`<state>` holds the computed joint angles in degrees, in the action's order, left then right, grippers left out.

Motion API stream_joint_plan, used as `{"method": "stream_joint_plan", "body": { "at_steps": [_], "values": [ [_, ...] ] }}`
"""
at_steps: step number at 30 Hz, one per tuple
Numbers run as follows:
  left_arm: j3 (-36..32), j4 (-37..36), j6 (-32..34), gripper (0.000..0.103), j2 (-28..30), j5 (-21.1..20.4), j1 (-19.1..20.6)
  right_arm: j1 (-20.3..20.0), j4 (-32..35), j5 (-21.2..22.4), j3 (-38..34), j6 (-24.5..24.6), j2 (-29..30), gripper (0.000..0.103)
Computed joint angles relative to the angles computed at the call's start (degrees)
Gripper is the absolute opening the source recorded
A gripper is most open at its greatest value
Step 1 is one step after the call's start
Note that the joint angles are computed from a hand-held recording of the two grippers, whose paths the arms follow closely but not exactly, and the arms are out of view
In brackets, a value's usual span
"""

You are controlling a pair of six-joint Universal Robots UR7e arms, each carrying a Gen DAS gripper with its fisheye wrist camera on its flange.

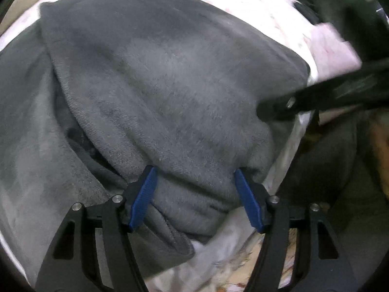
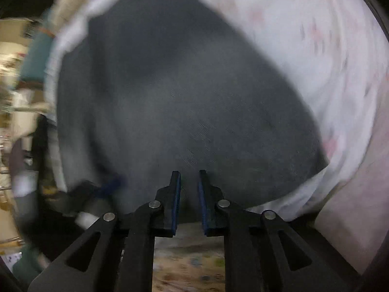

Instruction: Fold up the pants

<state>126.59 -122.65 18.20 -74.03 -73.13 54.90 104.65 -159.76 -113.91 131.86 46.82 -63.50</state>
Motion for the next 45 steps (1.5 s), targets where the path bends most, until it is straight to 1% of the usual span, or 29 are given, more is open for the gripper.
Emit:
{"method": "stream_joint_plan", "body": {
  "at_steps": [2,4,5,6,7,8,10,12,13,14,15,16,18,20,21,22,23,24,26,27,28,30,31,34,35,37,39,41,45],
  "values": [
    [-1.7,2.5,0.5,0.065,0.1,-1.5,1.6,0.2,8.1,-3.8,-1.4,3.8,-0.4,0.0],
    [-3.3,5.2,-0.8,0.065,-0.3,-2.1,1.9,3.7,19.4,-13.9,-5.3,8.8,0.2,0.0],
    [-3.5,5.8,-1.4,0.065,-0.8,-2.0,1.6,4.9,22.5,-18.1,-5.9,9.2,0.4,0.0],
    [-3.2,5.5,-2.1,0.065,-1.8,-1.5,0.8,6.0,23.2,-20.0,-6.4,10.1,0.7,0.003],
    [-2.7,4.3,-2.2,0.065,-2.9,-1.7,0.3,6.8,21.5,-19.4,-6.6,9.8,0.7,0.008],
    [-2.4,3.5,-1.5,0.065,-3.9,-3.0,0.1,7.5,17.4,-16.4,-6.6,7.0,0.0,0.008],
    [-2.0,2.2,-0.2,0.065,-5.0,-4.3,-0.2,8.0,5.4,-12.7,-4.2,0.9,0.5,0.008],
    [-2.0,3.4,-2.2,0.065,-2.8,-1.0,-0.5,5.6,-4.7,-3.6,-1.6,-2.2,1.4,0.008],
    [-3.0,6.1,-3.5,0.065,-1.0,-0.6,0.5,3.2,-6.5,2.3,-0.7,-2.2,2.2,0.008],
    [-3.0,6.4,-3.5,0.066,0.0,-1.1,1.1,1.6,-6.0,5.7,-0.3,-2.0,3.1,0.008],
    [-2.5,5.2,-1.0,0.067,0.5,-1.2,1.6,0.3,-3.0,7.1,-0.4,-1.2,4.7,0.004],
    [-2.2,5.0,0.0,0.067,0.5,-0.8,1.4,-0.3,-0.1,6.3,-0.5,-0.3,4.8,0.0],
    [-2.2,5.9,-0.9,0.067,-0.1,0.0,0.1,0.7,3.5,3.8,-1.7,1.2,4.5,0.0],
    [-2.6,6.8,-3.6,0.067,-1.3,-1.5,-0.8,4.6,14.4,-6.4,-5.4,5.1,4.5,0.0],
    [-2.9,6.4,-4.4,0.067,-2.9,-2.4,-1.0,6.5,17.5,-10.6,-6.4,7.4,4.7,0.0],
    [-3.2,6.0,-4.4,0.067,-4.0,-2.8,-1.0,7.6,18.1,-12.4,-6.8,8.6,4.6,0.003],
    [-3.5,4.7,-4.5,0.067,-5.4,-3.2,-1.2,8.8,16.4,-13.0,-6.5,8.0,3.6,0.008],
    [-3.8,2.2,-4.7,0.068,-6.8,-3.1,-1.3,9.5,12.3,-13.1,-5.3,7.1,2.8,0.008],
    [-3.8,-4.8,-7.3,0.074,-8.8,0.2,-1.4,10.6,0.3,-12.0,-1.4,7.8,0.7,0.009],
    [-3.8,-7.8,-9.4,0.079,-9.7,1.6,-1.1,10.5,-5.7,-10.4,0.9,8.6,-0.2,0.022],
    [-4.3,-10.1,-11.5,0.081,-9.8,2.6,-0.5,10.5,-11.7,-8.3,3.2,10.0,-0.3,0.049],
    [-6.4,-11.9,-16.1,0.081,-9.5,4.1,1.5,9.9,-23.7,-4.5,6.8,13.8,1.2,0.07],
    [-7.6,-12.7,-16.9,0.082,-8.3,4.0,2.9,9.4,-29.4,-2.1,8.1,16.1,3.2,0.07],
    [-8.9,-14.0,-20.8,0.082,-6.8,4.1,4.5,8.3,-38.5,4.3,7.8,19.1,9.1,0.07],
    [-8.5,-14.5,-21.4,0.082,-6.7,4.1,4.5,7.5,-40.5,7.0,7.5,19.5,11.4,0.07],
    [-9.0,-14.1,-20.6,0.082,-6.9,4.1,5.2,6.5,-42.5,9.5,7.3,19.9,14.4,0.07],
    [-7.8,-14.4,-20.4,0.082,-7.7,4.3,5.1,6.6,-41.4,10.5,4.8,21.0,17.4,0.07],
    [-7.2,-13.4,-20.4,0.082,-9.1,4.0,4.7,5.6,-43.4,10.9,4.8,21.6,19.0,0.07],
    [-7.0,-13.0,-19.0,0.082,-10.1,2.7,4.6,1.8,-55.5,13.0,8.3,21.6,22.2,0.069]
  ]
}}
